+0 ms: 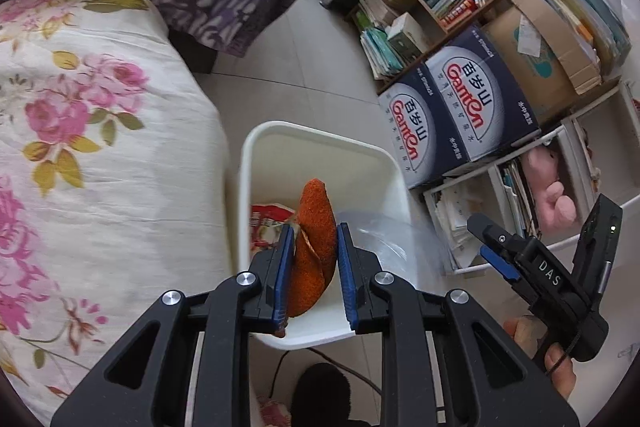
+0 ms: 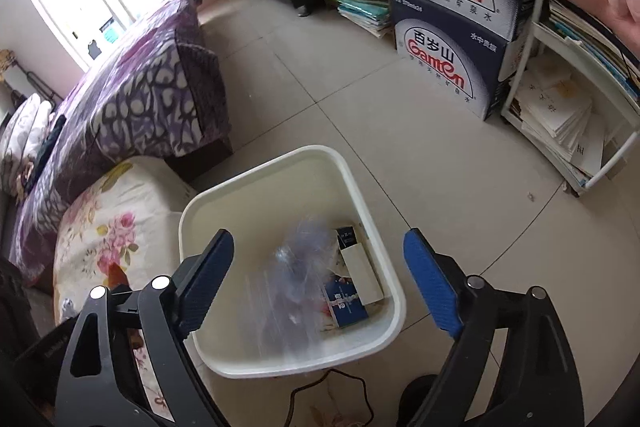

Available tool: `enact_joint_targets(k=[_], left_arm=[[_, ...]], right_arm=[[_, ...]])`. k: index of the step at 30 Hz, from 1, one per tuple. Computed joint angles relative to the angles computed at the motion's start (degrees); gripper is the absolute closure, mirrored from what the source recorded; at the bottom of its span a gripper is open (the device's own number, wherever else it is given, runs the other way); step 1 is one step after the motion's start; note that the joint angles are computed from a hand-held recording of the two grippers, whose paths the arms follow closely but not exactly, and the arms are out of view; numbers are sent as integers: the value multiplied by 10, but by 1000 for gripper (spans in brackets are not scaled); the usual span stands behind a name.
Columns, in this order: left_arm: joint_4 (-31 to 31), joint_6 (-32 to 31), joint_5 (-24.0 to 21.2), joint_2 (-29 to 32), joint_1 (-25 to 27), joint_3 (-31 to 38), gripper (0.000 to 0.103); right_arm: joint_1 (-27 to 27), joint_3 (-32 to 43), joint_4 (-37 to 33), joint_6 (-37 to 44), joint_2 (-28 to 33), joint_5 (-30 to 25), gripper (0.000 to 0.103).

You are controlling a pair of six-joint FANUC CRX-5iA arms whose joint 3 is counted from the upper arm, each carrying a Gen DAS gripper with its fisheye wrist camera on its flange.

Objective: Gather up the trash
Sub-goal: 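Move the orange peel over the bin and open the left tool, then grasp the crumpled white paper on the bed with the right tool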

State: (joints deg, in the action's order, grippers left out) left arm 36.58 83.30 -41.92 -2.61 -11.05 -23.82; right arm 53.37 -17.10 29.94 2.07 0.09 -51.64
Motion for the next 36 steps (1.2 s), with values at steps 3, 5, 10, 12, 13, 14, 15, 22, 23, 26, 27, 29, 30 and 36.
enact_joint_targets(k=[3,5,10,12,13,14,15,22,23,26,27,29,30,36], left_arm=[[14,-8,7,7,-10,2,81],[36,-21,20,9,-17,-3,72],[12,-9,34,6,-25,1,54],[-22,14,27,4,-26,10,53],[-37,22,24,2,-24,12,53],[-57,33,22,-1,-24,17,53],[-92,54,17,-6,-24,26,51],[-299,188,-19,-42,-31,71,46],[-321,201,-24,-47,-33,75,45],[-385,232,-43,-63,-35,81,41],[-397,239,-49,-65,-36,82,41],[-421,250,-63,-73,-33,82,41],[-424,245,-67,-82,-24,74,40],[-459,239,-87,-118,7,47,40]], right_arm=[[-4,-6,3,-10,-5,1,18],[-6,-11,8,-20,-10,2,17],[-6,-23,20,-43,-21,0,15],[-3,-21,27,-45,-18,-5,15],[-1,-20,31,-47,-17,-7,14],[1,-19,33,-48,-15,-9,14],[4,-17,37,-49,-12,-10,14],[29,4,58,-46,13,-24,12],[33,8,62,-45,18,-26,12],[46,19,76,-42,32,-33,10],[50,24,82,-41,38,-37,10],[59,36,89,-34,51,-41,10],[61,40,90,-32,56,-42,10],[78,81,83,-4,94,-44,9]])
